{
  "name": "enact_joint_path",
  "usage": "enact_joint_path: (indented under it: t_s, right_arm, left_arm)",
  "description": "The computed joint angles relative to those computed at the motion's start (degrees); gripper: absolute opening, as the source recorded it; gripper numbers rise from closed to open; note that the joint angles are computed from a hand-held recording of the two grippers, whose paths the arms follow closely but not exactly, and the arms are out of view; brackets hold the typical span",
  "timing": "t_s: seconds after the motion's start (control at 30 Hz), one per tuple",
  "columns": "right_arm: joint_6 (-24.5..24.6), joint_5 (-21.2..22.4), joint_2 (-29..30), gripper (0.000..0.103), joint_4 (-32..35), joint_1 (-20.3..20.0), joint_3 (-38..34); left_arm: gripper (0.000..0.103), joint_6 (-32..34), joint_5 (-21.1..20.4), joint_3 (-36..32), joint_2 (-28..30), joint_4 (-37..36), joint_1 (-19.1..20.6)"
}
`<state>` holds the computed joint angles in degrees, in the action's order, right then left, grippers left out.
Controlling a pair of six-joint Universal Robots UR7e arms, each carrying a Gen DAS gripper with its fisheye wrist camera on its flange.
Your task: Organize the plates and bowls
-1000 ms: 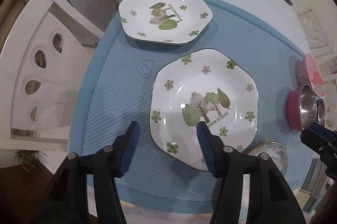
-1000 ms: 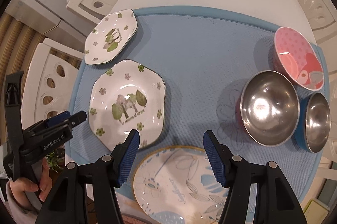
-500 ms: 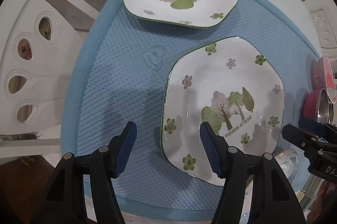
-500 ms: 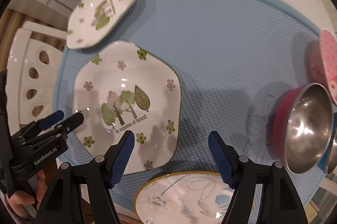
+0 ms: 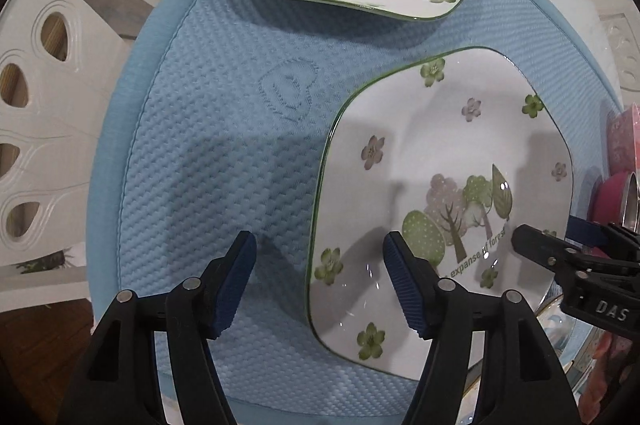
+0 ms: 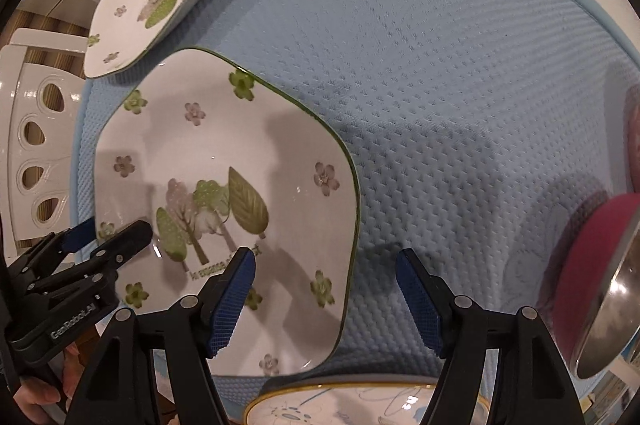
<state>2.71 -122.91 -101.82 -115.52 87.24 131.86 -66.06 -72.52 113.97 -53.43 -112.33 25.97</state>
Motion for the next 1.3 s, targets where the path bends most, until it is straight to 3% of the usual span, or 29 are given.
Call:
enact_joint_path:
  t_s: [0.07, 0.53, 0.7, 0.83, 1.3]
  right_arm:
    - [-0.62, -0.2, 0.7, 0.071, -0.9, -0.39, 0.12]
    - [-1.69, 0.96, 6.07, 0.103, -8.21, 0.48, 1.34]
    - [-0.11, -1.91, 10.23, 0.103, -10.19, 2.73, 1.41]
    - [1.03, -1.72, 11.33, 0.103, -11.08, 3.33, 1.22]
    - [-3.84, -0.57, 4.85, 0.103, -7.51, 0.27, 1.07]
  left_arm:
    - [0.065, 0.45, 0.0, -0.08, 0.12, -0.6, 0.22]
    - [0.073, 1.2, 0.24, 2.42, -0.73, -4.99, 1.22]
    - [0.075, 1.84, 0.37, 2.76, -1.03, -5.58, 1.59]
    - [0.081, 3.04, 0.9, 3.68, -1.05, -8.03, 2.52]
    - [0.091, 6.02, 2.93, 4.11, 1.3, -11.86, 2.95]
